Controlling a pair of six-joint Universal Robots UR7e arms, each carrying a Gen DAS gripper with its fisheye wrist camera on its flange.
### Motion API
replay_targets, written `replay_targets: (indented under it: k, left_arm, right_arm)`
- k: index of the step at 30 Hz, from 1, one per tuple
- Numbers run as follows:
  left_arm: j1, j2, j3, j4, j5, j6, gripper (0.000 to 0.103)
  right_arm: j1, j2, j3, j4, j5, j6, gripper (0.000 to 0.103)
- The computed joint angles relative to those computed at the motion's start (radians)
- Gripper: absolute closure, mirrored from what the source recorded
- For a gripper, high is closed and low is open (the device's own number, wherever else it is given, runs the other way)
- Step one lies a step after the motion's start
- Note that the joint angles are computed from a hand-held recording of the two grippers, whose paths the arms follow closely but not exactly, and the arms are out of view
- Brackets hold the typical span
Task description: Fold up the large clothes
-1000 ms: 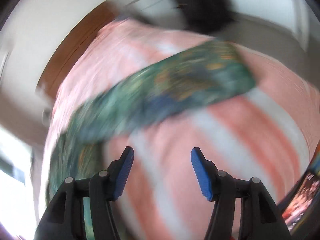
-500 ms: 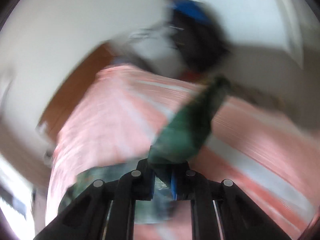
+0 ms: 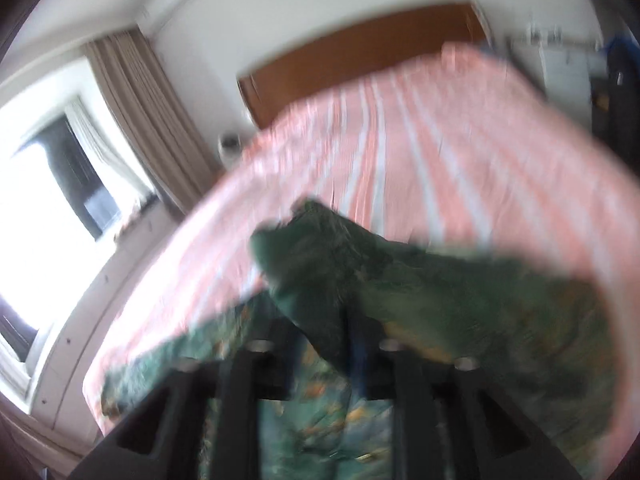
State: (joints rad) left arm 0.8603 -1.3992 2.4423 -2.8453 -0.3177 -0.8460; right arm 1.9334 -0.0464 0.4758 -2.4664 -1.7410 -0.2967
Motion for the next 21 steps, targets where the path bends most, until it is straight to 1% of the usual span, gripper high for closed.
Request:
replay_targets:
  k: [1,2,4,5,6,8,9,10,12,13,14,15,16,17,18,19,20,21]
  left_arm:
    - [0.001,0.001,0.002,0.001,-0.001,0.002,0.001]
    - [0.0,0.002,0.005,-0.003,0.001,0.007,0.001]
    - [-0.001,0.013,0.011,-0.035,0.013,0.032,0.001]
    - [0.001,0.022,0.012,-0.057,0.015,0.048,0.001]
    - [0.007,0.028,0.012,-0.077,0.011,0.065,0.001]
    - [0.017,0.038,0.01,-0.102,-0.001,0.082,0.001]
    - [0.023,0.043,0.007,-0.113,-0.01,0.091,0.001]
    - [0.031,0.048,0.002,-0.113,-0.017,0.093,0.001]
    - [0.037,0.053,-0.005,-0.103,-0.02,0.089,0.001]
    - [0.039,0.056,-0.009,-0.09,-0.019,0.081,0.001]
    - [0.04,0.058,-0.011,-0.082,-0.018,0.076,0.001]
    - [0.039,0.06,-0.013,-0.069,-0.015,0.068,0.001]
    - [0.037,0.059,-0.017,-0.039,-0.011,0.053,0.001]
    - [0.034,0.054,-0.022,0.012,-0.006,0.025,0.001]
    - [0.031,0.047,-0.024,0.053,-0.001,0.0,0.001]
    - [0.027,0.04,-0.024,0.085,0.003,-0.023,0.001]
    - [0.023,0.034,-0.022,0.108,0.006,-0.04,0.001]
    - [0.017,0.028,-0.019,0.126,0.012,-0.056,0.001]
  right_arm:
    - [-0.012,0.033,-0.017,0.045,0.024,0.055,0.049]
    - [-0.022,0.034,0.008,0.051,0.038,0.092,0.047]
    - [-0.048,-0.024,0.142,0.031,0.042,0.138,0.047]
    - [-0.058,-0.049,0.195,0.012,0.051,0.145,0.047]
    - [-0.064,-0.084,0.268,-0.03,0.05,0.14,0.047]
    - [-0.07,-0.132,0.337,-0.088,0.021,0.095,0.047]
    - [-0.074,-0.145,0.347,-0.105,0.001,0.063,0.047]
    - [-0.078,-0.144,0.333,-0.123,-0.038,0.017,0.046]
    - [-0.079,-0.148,0.337,-0.159,-0.096,-0.026,0.039]
    - [-0.086,-0.165,0.348,-0.16,-0.128,-0.033,0.038]
    - [-0.092,-0.151,0.316,-0.143,-0.155,-0.023,0.036]
    - [-0.099,-0.138,0.285,-0.109,-0.177,-0.005,0.034]
    - [-0.111,-0.115,0.238,-0.043,-0.198,0.024,0.034]
    - [-0.124,-0.11,0.233,-0.009,-0.205,0.043,0.034]
    - [-0.132,-0.114,0.249,-0.017,-0.202,0.043,0.034]
    - [-0.132,-0.13,0.289,-0.067,-0.196,0.025,0.034]
    - [-0.129,-0.148,0.344,-0.144,-0.193,0.002,0.034]
    - [-0.124,-0.166,0.384,-0.186,-0.189,-0.013,0.034]
